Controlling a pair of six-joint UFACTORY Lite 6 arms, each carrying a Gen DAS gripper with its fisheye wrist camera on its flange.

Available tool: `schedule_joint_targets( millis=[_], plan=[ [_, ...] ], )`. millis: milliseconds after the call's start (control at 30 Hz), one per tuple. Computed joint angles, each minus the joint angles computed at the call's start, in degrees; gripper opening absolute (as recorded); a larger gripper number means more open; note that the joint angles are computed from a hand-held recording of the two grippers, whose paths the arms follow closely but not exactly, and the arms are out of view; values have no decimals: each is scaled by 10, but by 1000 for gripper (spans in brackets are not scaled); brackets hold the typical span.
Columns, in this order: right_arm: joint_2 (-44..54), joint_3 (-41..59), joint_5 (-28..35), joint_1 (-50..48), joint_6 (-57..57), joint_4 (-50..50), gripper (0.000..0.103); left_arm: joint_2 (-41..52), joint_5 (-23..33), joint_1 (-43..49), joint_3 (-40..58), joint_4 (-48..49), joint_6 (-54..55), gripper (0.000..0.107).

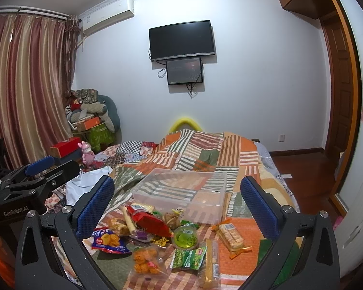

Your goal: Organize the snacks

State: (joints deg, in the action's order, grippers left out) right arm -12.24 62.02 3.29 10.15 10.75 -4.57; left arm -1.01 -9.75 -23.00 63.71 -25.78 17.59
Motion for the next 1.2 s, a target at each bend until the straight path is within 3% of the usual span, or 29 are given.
schedule_joint_targets(
  millis=[100, 233, 433, 567, 800, 1067, 1200],
  plan=[
    [0, 0, 0, 1, 21, -19, 103, -1, 2, 0, 1, -1, 2, 103],
    [1, -4, -6, -3, -57, 61, 103, -1, 2, -2, 1, 2, 2, 103],
    [2, -6, -10, -3, -87, 91, 103, -1, 0, -6, 0, -18, 22, 103],
    [4, -3, -8, -1, -34, 38, 103, -2, 0, -9, 0, -39, 44, 103],
    [1, -7, -11, -2, -72, 76, 103, -4, 1, -10, 1, -47, 54, 103],
    [1, -6, -10, 3, 102, -96, 103, -8, 2, -10, -2, -36, 43, 103],
    [-3, -11, -11, 2, 56, -49, 103, -6, 3, -9, 0, -36, 43, 103]
  ],
)
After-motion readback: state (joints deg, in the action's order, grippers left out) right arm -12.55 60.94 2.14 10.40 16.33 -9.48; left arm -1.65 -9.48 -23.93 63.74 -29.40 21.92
